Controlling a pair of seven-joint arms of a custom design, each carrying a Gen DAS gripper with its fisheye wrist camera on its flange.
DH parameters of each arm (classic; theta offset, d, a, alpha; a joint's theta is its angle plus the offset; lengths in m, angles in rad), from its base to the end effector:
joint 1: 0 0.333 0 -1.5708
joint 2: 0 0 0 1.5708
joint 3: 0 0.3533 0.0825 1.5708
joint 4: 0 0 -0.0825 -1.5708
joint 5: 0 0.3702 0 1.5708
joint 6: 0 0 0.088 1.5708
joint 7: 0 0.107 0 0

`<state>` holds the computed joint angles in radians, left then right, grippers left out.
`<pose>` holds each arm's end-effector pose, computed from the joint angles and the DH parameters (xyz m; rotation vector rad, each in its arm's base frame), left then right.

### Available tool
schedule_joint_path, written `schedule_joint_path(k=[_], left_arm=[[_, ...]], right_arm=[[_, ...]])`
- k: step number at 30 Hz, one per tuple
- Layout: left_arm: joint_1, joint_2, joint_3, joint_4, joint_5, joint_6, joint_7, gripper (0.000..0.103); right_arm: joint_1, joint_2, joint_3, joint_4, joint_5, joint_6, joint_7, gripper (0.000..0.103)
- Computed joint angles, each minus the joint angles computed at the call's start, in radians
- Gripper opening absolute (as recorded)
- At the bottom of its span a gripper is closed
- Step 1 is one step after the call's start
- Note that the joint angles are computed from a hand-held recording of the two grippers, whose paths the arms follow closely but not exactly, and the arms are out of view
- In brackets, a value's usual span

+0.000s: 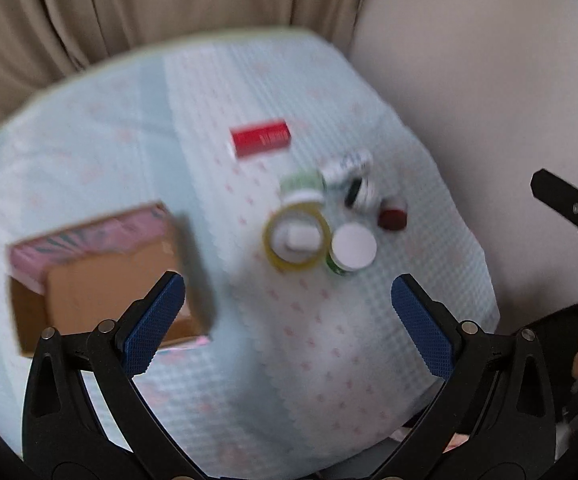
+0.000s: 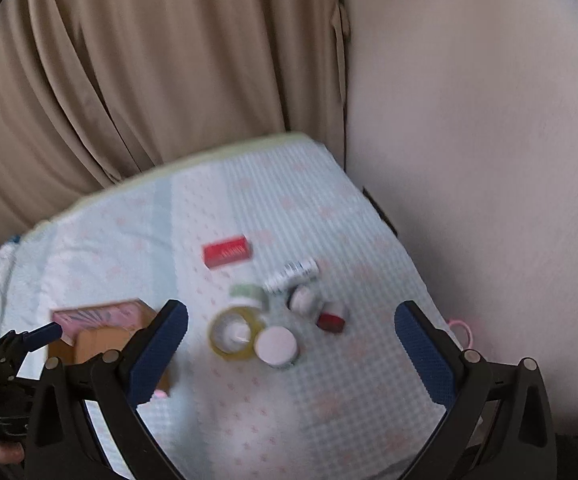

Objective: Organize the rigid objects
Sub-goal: 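Grasp the yellow tape roll with the left tool while the right tool grasps the red-lidded jar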

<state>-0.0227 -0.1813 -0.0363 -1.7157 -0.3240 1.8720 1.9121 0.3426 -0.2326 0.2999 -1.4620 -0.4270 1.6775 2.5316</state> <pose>0.5004 -0.0561 0.7232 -1.7029 2.4527 -0.6896 0.3638 0.2614 0.8445 -1.4918 2.1573 -0.6659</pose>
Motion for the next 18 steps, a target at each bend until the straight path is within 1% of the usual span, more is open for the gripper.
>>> schedule_joint_path(k=[4, 8, 13, 18], left_arm=[[-0.008, 0.097, -0.031, -0.003, 0.009, 0.004, -0.063, 0.102], [-0.001, 0.221, -0.060, 0.040, -0.034, -0.006, -0.178, 0.102], [0.014, 0.328, -0.094, 0.084, -0.051, -0.029, -0.319, 0.102], [0.018, 0.382, -0.119, 0.094, -0.030, -0.020, -0.400, 0.102]], right_arm=[[-0.030, -0.041, -0.066, -0.178, 0.083, 0.096, 0.011, 0.103], [-0.073, -0.060, -0.101, -0.299, 0.136, 0.178, 0.015, 0.103], [-0.106, -0.036, -0.135, -0.377, 0.206, 0.254, -0.020, 0.103], [-0.119, -0.006, -0.160, -0.427, 0.261, 0.304, -0.083, 0.103]])
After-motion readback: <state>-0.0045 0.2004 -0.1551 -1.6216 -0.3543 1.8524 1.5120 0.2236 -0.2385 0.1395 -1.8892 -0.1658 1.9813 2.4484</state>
